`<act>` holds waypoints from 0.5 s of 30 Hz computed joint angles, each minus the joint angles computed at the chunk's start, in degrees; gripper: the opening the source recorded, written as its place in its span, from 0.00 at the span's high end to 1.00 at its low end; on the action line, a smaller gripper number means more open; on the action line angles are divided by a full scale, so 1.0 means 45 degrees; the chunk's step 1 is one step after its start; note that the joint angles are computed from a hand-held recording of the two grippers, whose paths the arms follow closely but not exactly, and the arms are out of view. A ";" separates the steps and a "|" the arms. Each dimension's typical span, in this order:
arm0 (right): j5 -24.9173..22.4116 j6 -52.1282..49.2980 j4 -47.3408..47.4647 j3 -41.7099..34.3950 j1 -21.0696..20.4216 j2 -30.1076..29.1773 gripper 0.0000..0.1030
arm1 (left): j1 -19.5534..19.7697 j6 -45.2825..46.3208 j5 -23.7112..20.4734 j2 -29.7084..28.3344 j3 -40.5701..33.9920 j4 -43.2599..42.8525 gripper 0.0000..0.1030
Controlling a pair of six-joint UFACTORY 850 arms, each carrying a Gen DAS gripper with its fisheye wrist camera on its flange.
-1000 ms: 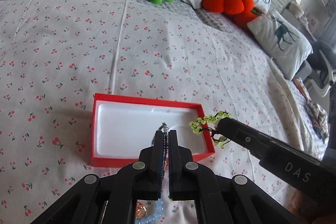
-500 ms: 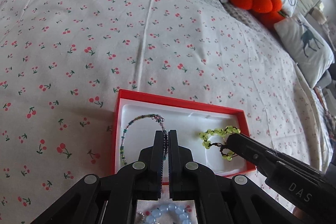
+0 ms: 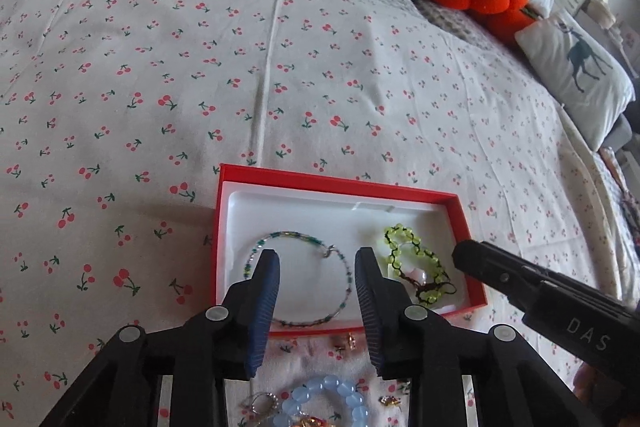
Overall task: Organize jewelry
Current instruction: 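Carry both bracelets into the red box and open both tools, then withdraw both tools from the box back toward the jewelry pile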
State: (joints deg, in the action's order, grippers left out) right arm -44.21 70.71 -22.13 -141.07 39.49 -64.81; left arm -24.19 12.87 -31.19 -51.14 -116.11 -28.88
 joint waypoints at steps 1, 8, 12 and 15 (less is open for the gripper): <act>0.0035 0.0072 -0.0144 0.0234 0.0035 0.0170 0.69 | -0.0008 -0.0050 -0.0019 0.0080 0.0104 0.0128 0.67; -0.0033 0.0204 -0.0741 0.1322 0.0276 0.0993 0.50 | -0.0087 -0.0534 0.0383 0.0933 0.1272 0.1369 0.55; -0.0126 0.0311 -0.0827 0.1803 0.0396 0.1329 0.46 | -0.0064 -0.0183 0.0603 0.1466 0.2025 0.1355 0.47; -0.0188 0.0386 -0.0886 0.2088 0.0497 0.1508 0.43 | -0.0046 -0.0039 0.0697 0.1784 0.2504 0.1428 0.41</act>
State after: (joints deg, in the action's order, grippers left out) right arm -45.06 72.45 -26.12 -131.68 41.72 -58.03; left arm -24.40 12.69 -28.05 -43.11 -104.84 -22.45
